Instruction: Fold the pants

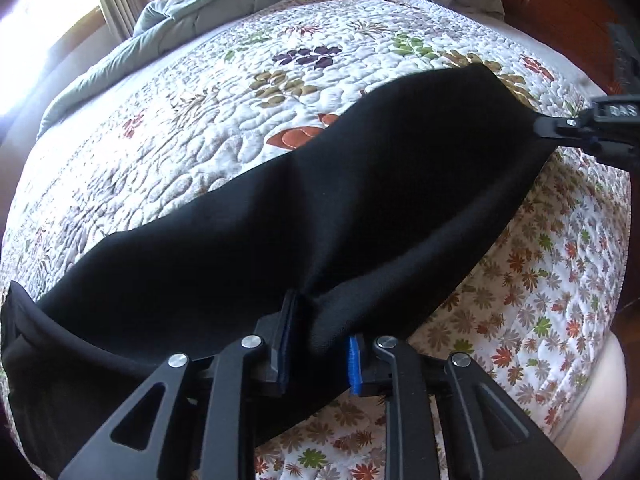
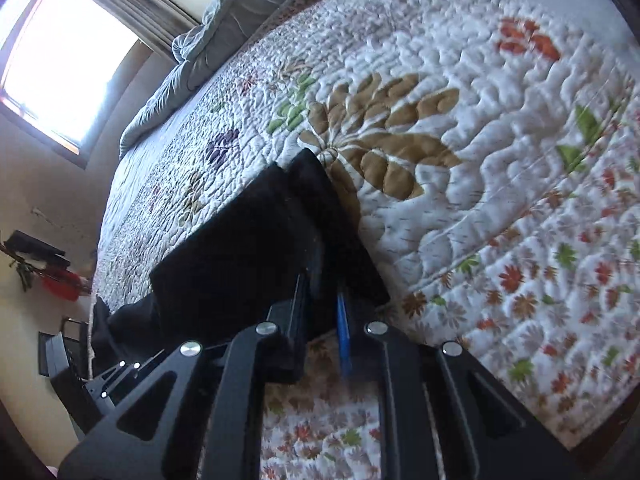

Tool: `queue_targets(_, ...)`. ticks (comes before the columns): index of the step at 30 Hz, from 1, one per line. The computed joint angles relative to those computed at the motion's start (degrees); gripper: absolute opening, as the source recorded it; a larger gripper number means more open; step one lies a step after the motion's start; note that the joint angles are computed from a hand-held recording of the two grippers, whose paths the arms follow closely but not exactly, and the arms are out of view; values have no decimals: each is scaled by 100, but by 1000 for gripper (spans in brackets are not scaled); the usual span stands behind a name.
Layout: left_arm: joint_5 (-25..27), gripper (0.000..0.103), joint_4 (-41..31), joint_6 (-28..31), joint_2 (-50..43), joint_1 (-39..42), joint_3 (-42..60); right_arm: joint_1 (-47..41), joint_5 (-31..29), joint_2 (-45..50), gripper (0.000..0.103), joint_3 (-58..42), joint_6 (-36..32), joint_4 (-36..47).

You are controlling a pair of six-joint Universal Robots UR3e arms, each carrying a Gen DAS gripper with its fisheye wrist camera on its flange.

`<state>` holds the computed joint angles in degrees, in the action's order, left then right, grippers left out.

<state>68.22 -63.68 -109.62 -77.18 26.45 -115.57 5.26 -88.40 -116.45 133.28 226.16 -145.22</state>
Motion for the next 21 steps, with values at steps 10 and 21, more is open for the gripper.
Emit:
queue_targets(10, 16, 23, 72, -239, -185, -106, 89, 1337, -1798, 923, 51, -1746, 583, 1678)
queue_targets(21, -103, 28, -393, -199, -268, 78, 364, 833, 577, 2860, 43, -2300, 47, 300)
